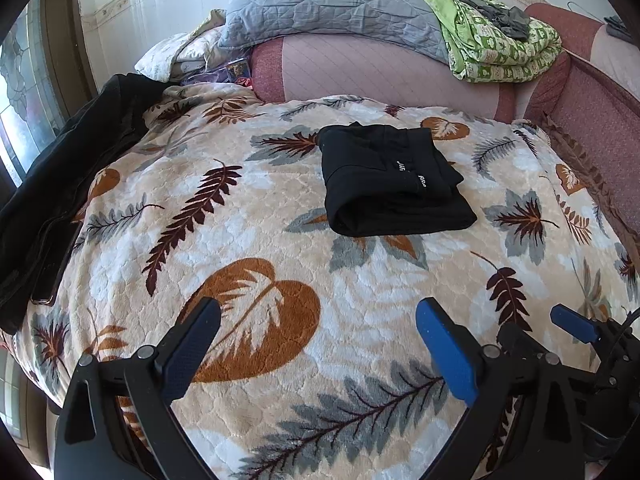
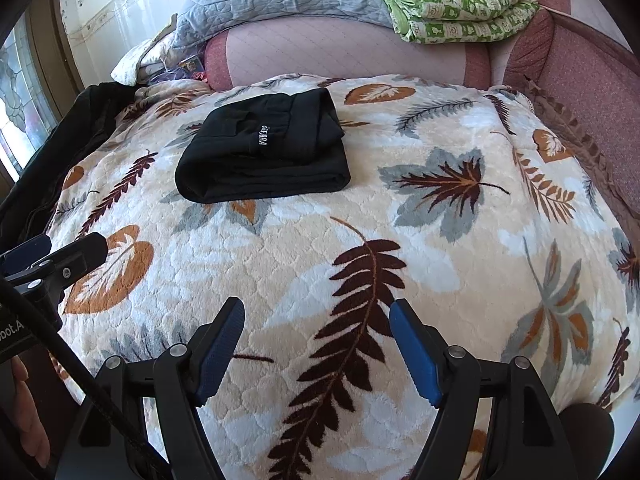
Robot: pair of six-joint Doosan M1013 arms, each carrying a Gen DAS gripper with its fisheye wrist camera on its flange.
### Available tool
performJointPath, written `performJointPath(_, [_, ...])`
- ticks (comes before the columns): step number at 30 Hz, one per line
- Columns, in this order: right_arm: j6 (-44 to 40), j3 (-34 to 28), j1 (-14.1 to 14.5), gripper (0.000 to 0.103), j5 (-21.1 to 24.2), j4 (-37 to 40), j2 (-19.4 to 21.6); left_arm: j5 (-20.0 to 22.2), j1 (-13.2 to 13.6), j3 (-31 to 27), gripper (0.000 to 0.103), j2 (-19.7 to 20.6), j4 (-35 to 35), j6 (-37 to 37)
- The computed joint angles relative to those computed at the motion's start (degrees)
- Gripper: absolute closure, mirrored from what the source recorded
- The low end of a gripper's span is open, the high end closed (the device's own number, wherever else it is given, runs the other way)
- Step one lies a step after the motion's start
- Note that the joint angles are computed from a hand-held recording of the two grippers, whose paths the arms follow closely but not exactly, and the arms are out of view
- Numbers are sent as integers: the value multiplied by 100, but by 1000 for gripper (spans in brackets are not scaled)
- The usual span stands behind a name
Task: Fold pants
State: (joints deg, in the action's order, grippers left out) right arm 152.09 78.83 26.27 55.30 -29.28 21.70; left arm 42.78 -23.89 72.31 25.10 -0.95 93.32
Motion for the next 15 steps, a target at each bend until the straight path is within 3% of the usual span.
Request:
performJointPath(12, [-102,17,-78,23,-75,296,39,297,48,-202,5,155,-184,83])
performJointPath(15, [-225,83,-232,23,-414,513,2,434,97,-545,5,391,-426,233])
